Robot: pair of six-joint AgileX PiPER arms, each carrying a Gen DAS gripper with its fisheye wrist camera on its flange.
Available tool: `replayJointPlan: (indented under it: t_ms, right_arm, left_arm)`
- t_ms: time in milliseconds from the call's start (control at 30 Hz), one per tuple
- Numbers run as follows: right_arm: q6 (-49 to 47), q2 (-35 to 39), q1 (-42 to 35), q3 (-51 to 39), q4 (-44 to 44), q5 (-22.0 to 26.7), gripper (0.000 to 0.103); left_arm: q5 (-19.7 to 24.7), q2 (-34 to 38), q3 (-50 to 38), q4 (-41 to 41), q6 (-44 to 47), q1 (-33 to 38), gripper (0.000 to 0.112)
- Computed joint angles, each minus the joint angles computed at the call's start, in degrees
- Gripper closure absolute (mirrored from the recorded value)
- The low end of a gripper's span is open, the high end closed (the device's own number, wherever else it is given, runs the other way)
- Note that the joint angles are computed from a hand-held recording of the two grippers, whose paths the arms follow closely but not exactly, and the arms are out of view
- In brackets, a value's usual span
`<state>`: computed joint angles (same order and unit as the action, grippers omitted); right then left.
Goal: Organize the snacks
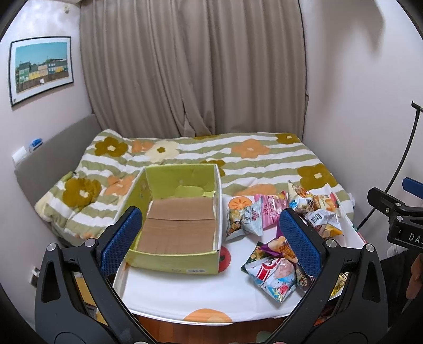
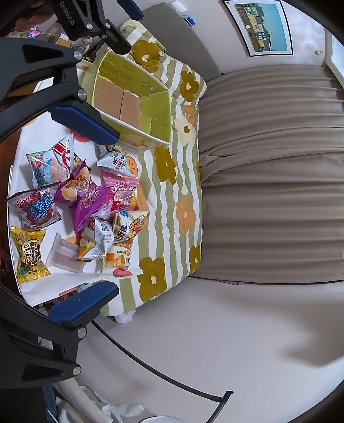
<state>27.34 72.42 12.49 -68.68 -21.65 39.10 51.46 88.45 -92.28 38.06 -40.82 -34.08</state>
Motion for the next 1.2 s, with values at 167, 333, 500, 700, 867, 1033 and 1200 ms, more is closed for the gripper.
replayJointPlan:
  t_ms: [167,333,500,700,867,1033,1200]
  right_arm:
    - [0.65,-0.23,0.26,0.43,-0.52,-0.05,0.000]
    - [0.58,0.00,0.24,0.33,-0.50,-0.09,0.000]
    - [1.15,0.35,0.36,0.62,-1.23,-0.66,0.000]
    - [0.62,0.72,0.35,0.08,-0.76,-0.43,0.000]
    - [0.64,0.81,0.21,0.09,-0.71,-0.62,0.000]
    - [0.44,0.80,0.19,-0.23,-0.56,-0.49,0.000]
    - [0.35,0.80,0.22,-0.37,-0.52,-0.31,0.000]
  left_arm:
    - [0.11,0.35,-0.34,-0.19,0.10,-0.03,0.010]
    - [0.02,0.67,-0.24,0.06,-0.45,-0.27,0.010]
    - [0.01,0.68,-0.39,-0.20,-0.19,-0.11,0.010]
    - [-0.59,0.94,0.06,-0.16,-0.91,-0.13,0.010]
    - [-0.88,1.01,0.32,-0.20,-1.09,0.09,0.010]
    - [-0.93,1.03,0.38,-0.20,-0.99,0.13,0.010]
    - [-0.70,1.07,0.18,-0.32,-0.89,0.12,0.010]
